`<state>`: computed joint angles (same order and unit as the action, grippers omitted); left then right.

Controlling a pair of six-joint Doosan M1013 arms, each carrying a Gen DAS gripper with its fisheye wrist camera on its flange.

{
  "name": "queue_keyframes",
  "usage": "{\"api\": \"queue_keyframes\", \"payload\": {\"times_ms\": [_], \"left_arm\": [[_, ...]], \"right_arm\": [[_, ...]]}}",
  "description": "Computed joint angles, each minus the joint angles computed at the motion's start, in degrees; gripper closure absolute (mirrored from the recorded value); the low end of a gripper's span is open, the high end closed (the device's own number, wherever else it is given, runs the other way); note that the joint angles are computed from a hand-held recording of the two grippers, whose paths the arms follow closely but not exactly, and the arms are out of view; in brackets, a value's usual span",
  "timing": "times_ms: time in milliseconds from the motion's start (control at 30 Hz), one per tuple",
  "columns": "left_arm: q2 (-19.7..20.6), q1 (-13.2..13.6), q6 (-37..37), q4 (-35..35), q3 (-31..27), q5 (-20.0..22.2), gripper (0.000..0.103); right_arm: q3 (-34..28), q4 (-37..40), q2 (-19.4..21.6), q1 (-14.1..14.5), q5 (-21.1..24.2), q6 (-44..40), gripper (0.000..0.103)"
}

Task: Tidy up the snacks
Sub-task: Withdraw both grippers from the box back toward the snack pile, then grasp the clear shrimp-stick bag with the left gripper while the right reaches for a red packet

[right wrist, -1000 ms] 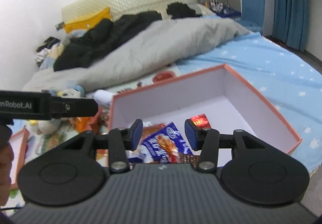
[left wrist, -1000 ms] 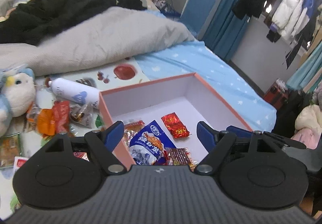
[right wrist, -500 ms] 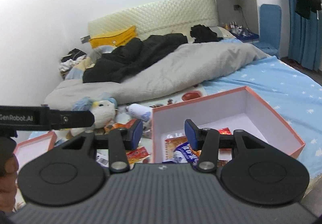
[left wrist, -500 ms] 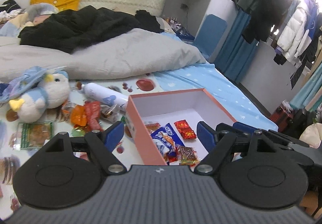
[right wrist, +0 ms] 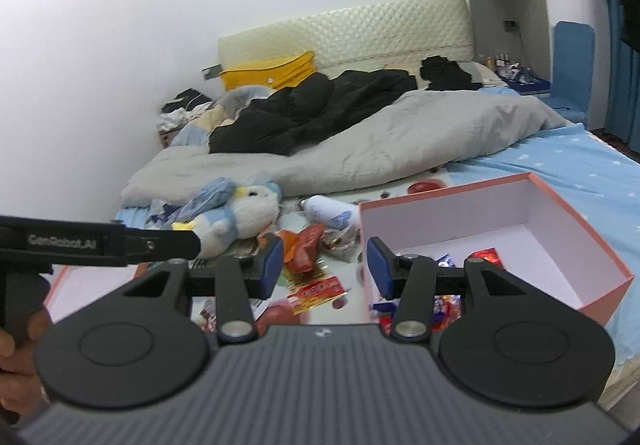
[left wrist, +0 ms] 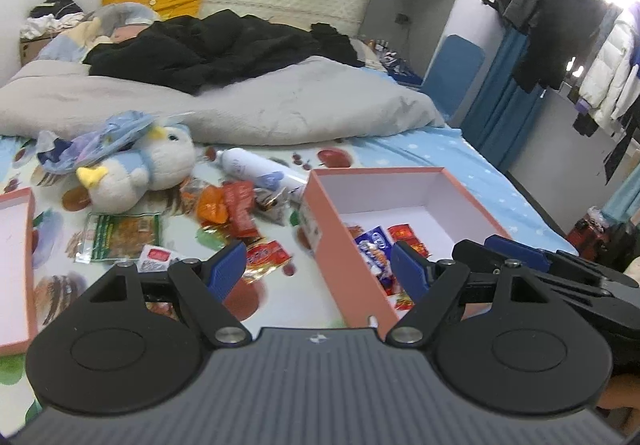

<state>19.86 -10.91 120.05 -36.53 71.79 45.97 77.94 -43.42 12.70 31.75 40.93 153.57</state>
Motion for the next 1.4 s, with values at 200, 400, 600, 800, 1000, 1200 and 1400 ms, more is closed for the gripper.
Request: {"api": "queue_keyframes", "payload": {"times_ms": [200,400,600,800,1000,1200,1400], "left_arm": [[-0.14,0.19,-2.16,2.65,1.39,-0.93,0.02],[-0.35,0.89,-2.96,3.72,2.73,-2.17,0.02],[-0.67,1.63,-3.96,4.54,4.33,-3.01,0.02],[-1.37,2.54,-4.72,4.68,6.45,-3.67,0.02],[-0.92,2.99,-8.27,8.63,7.24,-3.97,0.017],[0.98,3.17,-8.14,10.11,5.88,-3.07,0.015],[4.52,3.1,-10.64,12.75,3.18,-0.89,0.013]], "right_arm": [[0.39,1.66,0.38,0.77,-0.66,-1.66,0.054],[0.46,4.45,0.99,1.29,-1.68,-3.57,0.054],[0.88,6.59,1.23,1.76,-2.57,-5.25,0.054],[1.02,9.0,1.63,2.43,-2.03,-7.71,0.054],[0.28,8.52,2.69,2.72,0.3,-6.27,0.052],[-0.66,13.97,3.94,1.35,-1.01,-9.47,0.046],[-4.15,20.49,6.95,-0.46,-0.13,-17.51,0.046]]}}
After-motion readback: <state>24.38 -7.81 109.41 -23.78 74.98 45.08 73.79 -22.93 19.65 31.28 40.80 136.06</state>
